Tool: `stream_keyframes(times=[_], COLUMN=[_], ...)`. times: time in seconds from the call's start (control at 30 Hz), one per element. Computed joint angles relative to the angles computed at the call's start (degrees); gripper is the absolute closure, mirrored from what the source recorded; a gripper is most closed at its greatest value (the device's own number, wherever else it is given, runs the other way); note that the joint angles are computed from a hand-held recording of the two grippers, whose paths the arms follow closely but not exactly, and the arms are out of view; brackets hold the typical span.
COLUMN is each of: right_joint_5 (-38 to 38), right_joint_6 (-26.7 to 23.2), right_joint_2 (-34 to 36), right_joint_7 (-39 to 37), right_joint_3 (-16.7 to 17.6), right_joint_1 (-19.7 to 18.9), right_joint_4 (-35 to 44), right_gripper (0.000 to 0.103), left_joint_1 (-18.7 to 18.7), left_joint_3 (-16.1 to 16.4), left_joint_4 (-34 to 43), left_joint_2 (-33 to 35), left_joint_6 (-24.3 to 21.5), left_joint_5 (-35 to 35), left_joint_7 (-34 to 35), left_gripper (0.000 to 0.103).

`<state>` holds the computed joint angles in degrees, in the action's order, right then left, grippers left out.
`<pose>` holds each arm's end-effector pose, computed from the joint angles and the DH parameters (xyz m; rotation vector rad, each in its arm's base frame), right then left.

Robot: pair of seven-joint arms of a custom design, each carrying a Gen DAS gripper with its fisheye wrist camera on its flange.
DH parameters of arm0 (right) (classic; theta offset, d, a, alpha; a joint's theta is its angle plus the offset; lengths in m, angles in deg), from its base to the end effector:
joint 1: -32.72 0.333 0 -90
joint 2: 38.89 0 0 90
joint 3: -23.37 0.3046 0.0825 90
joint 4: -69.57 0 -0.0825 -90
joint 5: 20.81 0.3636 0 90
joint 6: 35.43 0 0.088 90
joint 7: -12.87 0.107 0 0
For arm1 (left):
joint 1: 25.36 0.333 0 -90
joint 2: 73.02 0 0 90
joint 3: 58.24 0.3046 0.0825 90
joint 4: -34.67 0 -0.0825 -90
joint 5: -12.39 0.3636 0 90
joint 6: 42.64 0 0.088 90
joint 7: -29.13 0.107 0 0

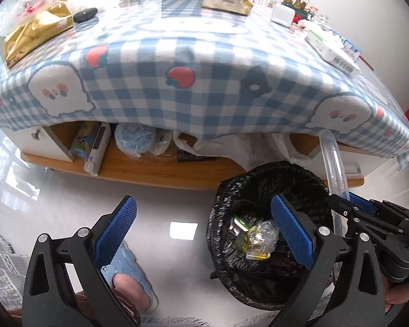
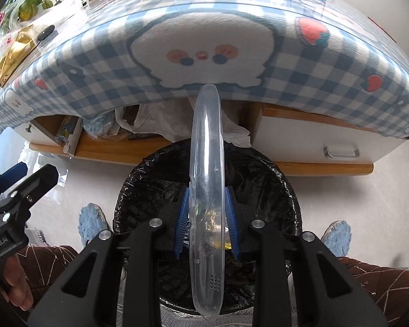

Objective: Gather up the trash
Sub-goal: 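Lower the right tool over the bin and open it to drop the clear tube, then raise both tools from the bin back over the table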

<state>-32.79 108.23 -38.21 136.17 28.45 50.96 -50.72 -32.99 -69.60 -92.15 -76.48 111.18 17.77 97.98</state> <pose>0.5162 0.2241 0.4553 -1.9388 1.9990 -0.3692 0.5122 -0.1809 0.4626 -1.9284 2.0035 -0.6393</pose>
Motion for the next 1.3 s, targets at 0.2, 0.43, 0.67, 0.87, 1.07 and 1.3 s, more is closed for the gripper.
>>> stream_keyframes(times=[0.2, 0.43, 0.67, 0.87, 1.07, 1.3], right_joint_5=[-1.66, -2.07, -4.53, -9.26, -9.93, -11.92], right_joint_6=[0.89, 1.4, 1.54, 0.4, -0.95, -2.26], right_joint_2=[-0.4, -1.31, -3.46, -5.46, -6.96, -8.18], right_joint_7=[0.22, 0.91, 2.9, 7.06, 6.99, 6.66], right_joint_3=[0.13, 0.03, 0.08, 0.33, 0.21, 0.58], right_joint_1=[0.2, -0.03, -0.34, -1.09, -1.57, -1.93], right_joint_4=[-0.52, -1.1, -0.97, -0.23, 0.94, 2.44], right_gripper=[0.074, 0.054, 0.025, 0.014, 0.01, 0.01], left_joint_1=[0.07, -0.04, -0.03, 0.0, 0.13, 0.39], left_joint_3=[0.05, 0.17, -0.19, -0.43, -0.75, -1.06], left_joint_4=[0.43, 0.21, 1.49, 2.07, 4.06, 7.65], left_joint_2=[0.52, 0.32, -0.12, -1.63, -2.7, -3.4], left_joint_6=[-1.21, -0.67, -1.82, -0.98, -2.39, -5.48], left_joint_5=[1.44, 1.16, 2.62, 3.89, 3.74, 3.62], left_joint_7=[-1.45, -0.99, -2.26, -2.42, -1.41, -0.37], left_gripper=[0.006, 0.006, 0.006, 0.006, 0.006, 0.006])
